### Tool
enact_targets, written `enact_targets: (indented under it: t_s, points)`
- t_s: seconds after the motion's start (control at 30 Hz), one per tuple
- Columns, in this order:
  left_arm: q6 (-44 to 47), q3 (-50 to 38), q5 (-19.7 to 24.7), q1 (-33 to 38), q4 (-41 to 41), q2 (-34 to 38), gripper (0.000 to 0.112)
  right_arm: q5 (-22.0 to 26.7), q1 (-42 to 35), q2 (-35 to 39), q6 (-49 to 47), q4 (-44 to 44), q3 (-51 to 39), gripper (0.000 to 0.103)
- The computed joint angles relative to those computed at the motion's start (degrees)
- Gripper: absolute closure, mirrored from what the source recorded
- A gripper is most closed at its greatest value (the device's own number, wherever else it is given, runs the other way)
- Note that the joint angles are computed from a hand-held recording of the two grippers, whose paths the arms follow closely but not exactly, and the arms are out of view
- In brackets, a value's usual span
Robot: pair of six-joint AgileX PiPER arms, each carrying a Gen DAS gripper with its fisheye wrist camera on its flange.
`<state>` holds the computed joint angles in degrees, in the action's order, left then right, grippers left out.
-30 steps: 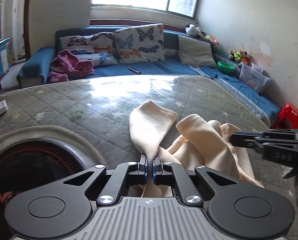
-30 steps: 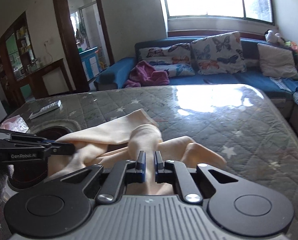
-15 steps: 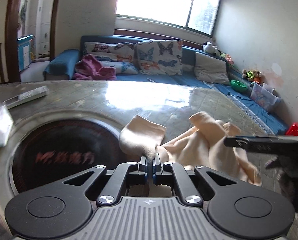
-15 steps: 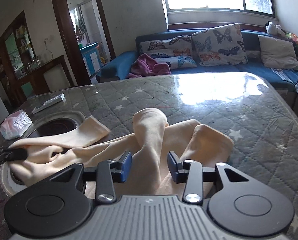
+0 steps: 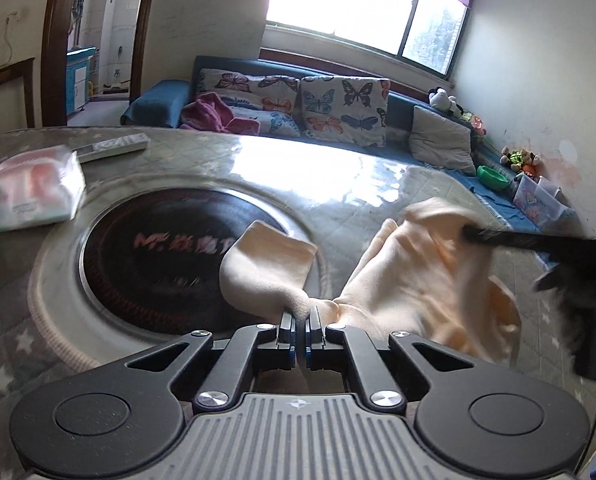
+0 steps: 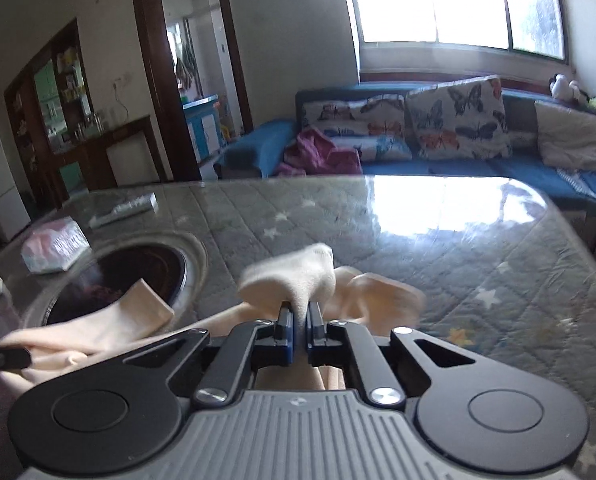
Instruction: Fold clothes
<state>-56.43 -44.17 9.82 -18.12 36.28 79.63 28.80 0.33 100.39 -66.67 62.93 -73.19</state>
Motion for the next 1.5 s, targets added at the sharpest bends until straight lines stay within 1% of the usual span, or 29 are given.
enact_targets:
  t_s: [0.03, 0.1, 0.2, 0.37, 0.47, 0.6, 0.73, 0.83, 0.87, 0.9, 0.93, 1.07, 1.13, 1.2, 1.23, 1.3, 1.37, 1.43, 1.5]
  points:
    - [-0.12, 0.89, 0.38, -0.14, -0.13, -0.81, 0.108, 0.13, -0.65, -1.37, -1.58, 1.46, 1.35, 0.098]
    - [-0.46, 2.63, 0.9, -0.4, -0.57, -2.37, 0.108, 0.65, -3.25, -6.66, -5.87, 5.43, 6.06, 0.098]
    - [-1.3, 4.97, 1.66, -0.98, -0.95, -4.53, 0.108, 1.36, -7.25, -12.59, -8.38, 7.91, 11.12, 0.098]
    - [-1.97, 7.76, 3.6, -2.5, -1.07, -7.86, 0.108, 1.55, -15.5, -20.05, -9.12, 8.31, 17.57, 0.098]
    - [-2.03, 8.7, 5.17, -3.66, -1.32, -9.62, 0.108, 2.15, -20.7, -22.74, -8.61, 7.35, 20.9, 0.098]
    - [-1.5, 9.41, 6.47, -4.97, -2.27, -10.94, 0.108, 2.63, -26.98, -24.55, -7.27, 5.29, 24.11, 0.098]
    - [3.02, 9.54, 6.23, -4.47, -6.89, -10.23, 0.107, 2.26, -30.83, -22.8, -3.98, 1.09, 25.74, 0.098]
    - [6.46, 9.26, 6.53, -4.05, -9.71, -10.23, 0.106, 1.42, -32.67, -21.18, -2.3, -0.77, 26.75, 0.094]
    - [7.22, 9.13, 6.74, -3.88, -10.11, -10.38, 0.103, 1.12, -33.23, -21.54, -2.55, -0.69, 27.22, 0.092]
    - [8.3, 8.9, 6.99, -3.57, -10.75, -10.53, 0.102, 0.82, -33.81, -21.88, -2.86, -0.57, 27.69, 0.088]
    - [9.35, 8.68, 7.23, -3.27, -11.37, -10.68, 0.102, 0.53, -34.4, -22.22, -3.19, -0.43, 28.15, 0.081]
    - [10.76, 7.64, 8.16, -2.6, -11.03, -11.14, 0.099, -0.42, -35.95, -23.21, -3.79, 0.19, 27.8, 0.081]
    - [9.92, 6.67, 8.71, -3.05, -9.14, -11.01, 0.094, 0.11, -34.99, -23.61, -3.51, 0.1, 26.56, 0.08]
    - [8.59, 5.37, 9.04, -3.62, -6.94, -10.57, 0.08, 0.04, -33.15, -23.66, -3.84, 0.33, 25.87, 0.074]
    - [8.0, 4.71, 8.96, -3.87, -5.89, -10.31, 0.079, -0.01, -32.09, -23.6, -3.99, 0.44, 25.49, 0.072]
    - [6.9, 3.26, 8.73, -4.26, -3.81, -9.46, 0.078, -0.52, -26.89, -22.0, -3.9, 0.42, 24.3, 0.071]
    - [5.83, 1.39, 8.26, -4.39, -1.72, -7.57, 0.078, -1.63, -21.9, -20.16, -2.86, -0.51, 23.15, 0.062]
    - [3.89, -0.78, 7.86, -4.43, 1.01, -4.86, 0.078, -2.48, -17.19, -18.1, -2.28, -1.22, 21.79, 0.061]
    - [3.53, -3.23, 7.05, -3.94, 2.06, -1.53, 0.078, -3.09, -12.74, -15.82, -2.02, -1.82, 20.16, 0.061]
